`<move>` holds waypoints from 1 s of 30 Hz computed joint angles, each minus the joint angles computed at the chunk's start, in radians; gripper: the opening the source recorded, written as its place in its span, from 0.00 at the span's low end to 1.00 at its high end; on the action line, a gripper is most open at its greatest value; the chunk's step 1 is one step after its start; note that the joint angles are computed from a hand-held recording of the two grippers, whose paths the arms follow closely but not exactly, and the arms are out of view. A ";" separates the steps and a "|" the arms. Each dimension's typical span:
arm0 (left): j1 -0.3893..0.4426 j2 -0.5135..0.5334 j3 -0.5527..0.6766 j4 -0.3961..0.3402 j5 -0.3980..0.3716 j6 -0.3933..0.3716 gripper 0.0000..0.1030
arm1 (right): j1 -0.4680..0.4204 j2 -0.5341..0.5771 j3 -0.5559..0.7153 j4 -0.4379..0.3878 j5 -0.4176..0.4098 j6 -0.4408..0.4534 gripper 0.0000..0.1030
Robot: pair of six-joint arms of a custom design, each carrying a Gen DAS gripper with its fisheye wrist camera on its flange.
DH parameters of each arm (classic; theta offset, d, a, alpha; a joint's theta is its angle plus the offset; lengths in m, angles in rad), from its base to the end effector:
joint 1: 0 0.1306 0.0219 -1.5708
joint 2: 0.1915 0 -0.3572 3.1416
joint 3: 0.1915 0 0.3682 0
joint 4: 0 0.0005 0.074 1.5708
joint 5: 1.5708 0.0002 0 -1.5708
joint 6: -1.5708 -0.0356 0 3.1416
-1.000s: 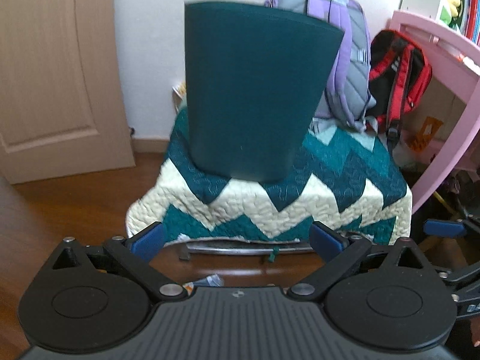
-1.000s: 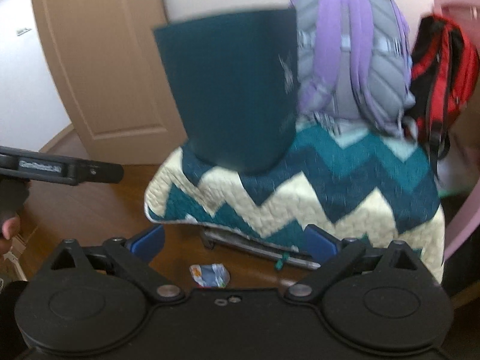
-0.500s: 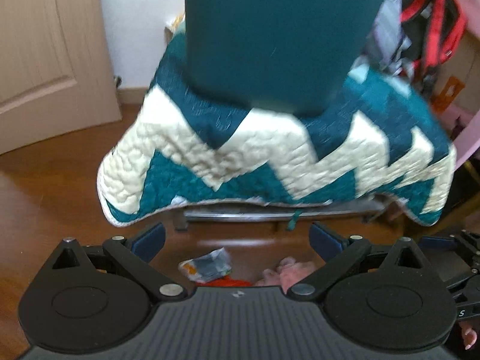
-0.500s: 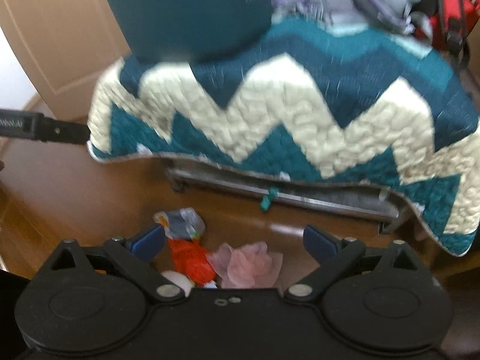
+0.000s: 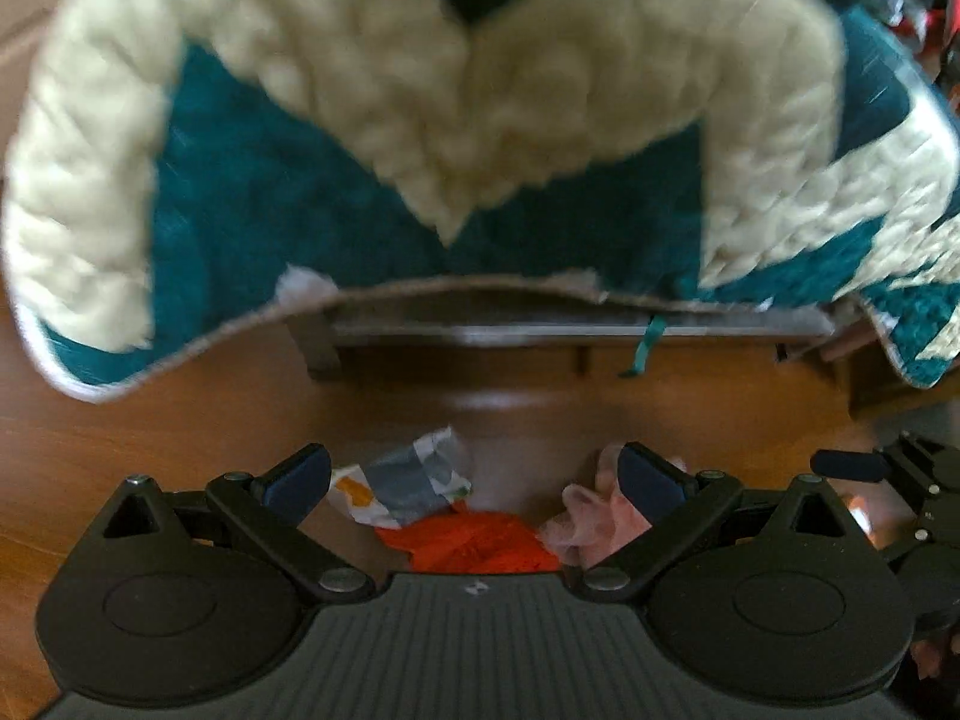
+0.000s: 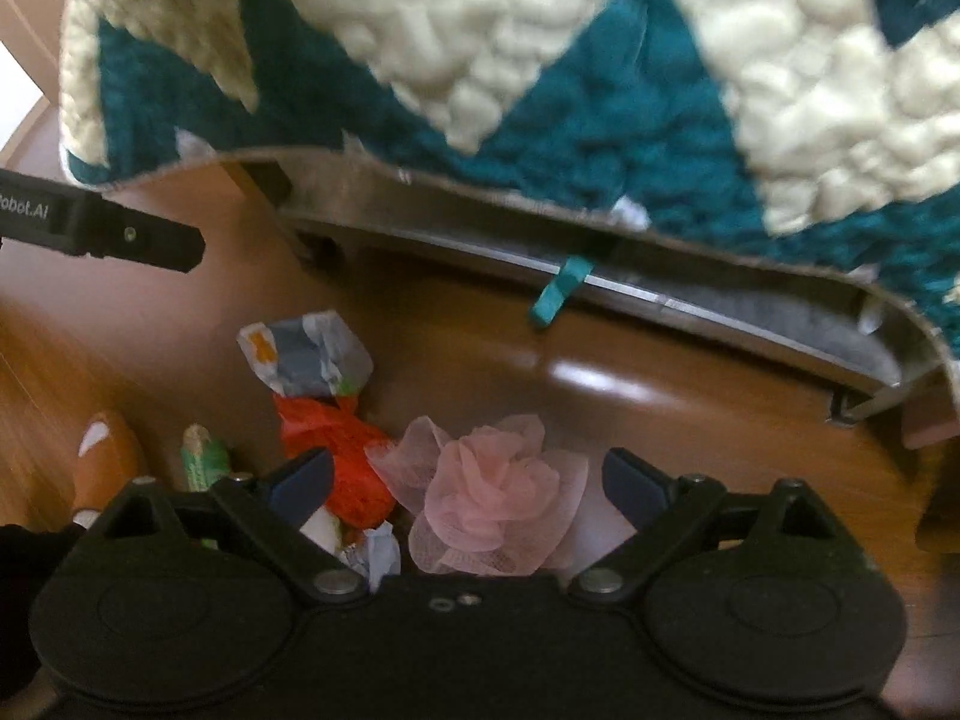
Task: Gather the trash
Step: 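Lower the left tool to the blue-white wrapper while the right tool lowers to the pink mesh puff, then close the left tool on the wrapper while the right tool closes on the pink puff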
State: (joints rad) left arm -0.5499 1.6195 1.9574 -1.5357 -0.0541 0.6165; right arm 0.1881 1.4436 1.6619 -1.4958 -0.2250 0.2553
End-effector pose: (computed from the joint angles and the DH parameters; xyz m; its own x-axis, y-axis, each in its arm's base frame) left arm 0.4219 -0.2569 0.4975 -0.9398 -0.1011 -0.3264 -0.0470 0.9844 -0.1696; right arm 0.4265 0.0888 0.4627 -0.8479 -0.4120 -0.3337 -0.4752 0.8697 0.1336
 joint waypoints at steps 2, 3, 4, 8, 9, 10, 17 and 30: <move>0.006 0.001 -0.046 0.031 0.019 -0.025 0.99 | 0.001 0.016 -0.023 0.013 0.005 0.004 0.93; 0.010 0.000 -0.073 0.049 0.032 -0.035 0.99 | 0.004 0.021 -0.031 0.017 0.010 0.005 0.93; 0.012 0.004 -0.090 0.062 0.043 -0.041 1.00 | 0.005 0.028 -0.045 0.025 0.010 0.011 0.93; 0.022 0.012 -0.176 0.132 0.056 -0.085 0.99 | 0.012 0.047 -0.085 0.051 0.017 0.061 0.92; 0.025 0.015 -0.195 0.151 0.053 -0.107 0.99 | 0.014 0.052 -0.089 0.052 0.019 0.073 0.92; 0.027 0.022 -0.204 0.161 0.048 -0.122 0.99 | 0.015 0.057 -0.096 0.058 0.023 0.082 0.92; 0.073 0.035 -0.306 0.250 0.090 -0.105 0.99 | 0.027 0.092 -0.123 0.065 0.031 0.092 0.90; 0.069 0.073 -0.361 0.270 0.103 -0.156 0.79 | 0.056 0.123 -0.155 0.101 0.094 0.091 0.57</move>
State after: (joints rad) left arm -0.4806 1.6920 1.5959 -1.2652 0.0488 0.4601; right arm 0.2442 1.5665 1.5067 -1.3950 -0.1315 0.3464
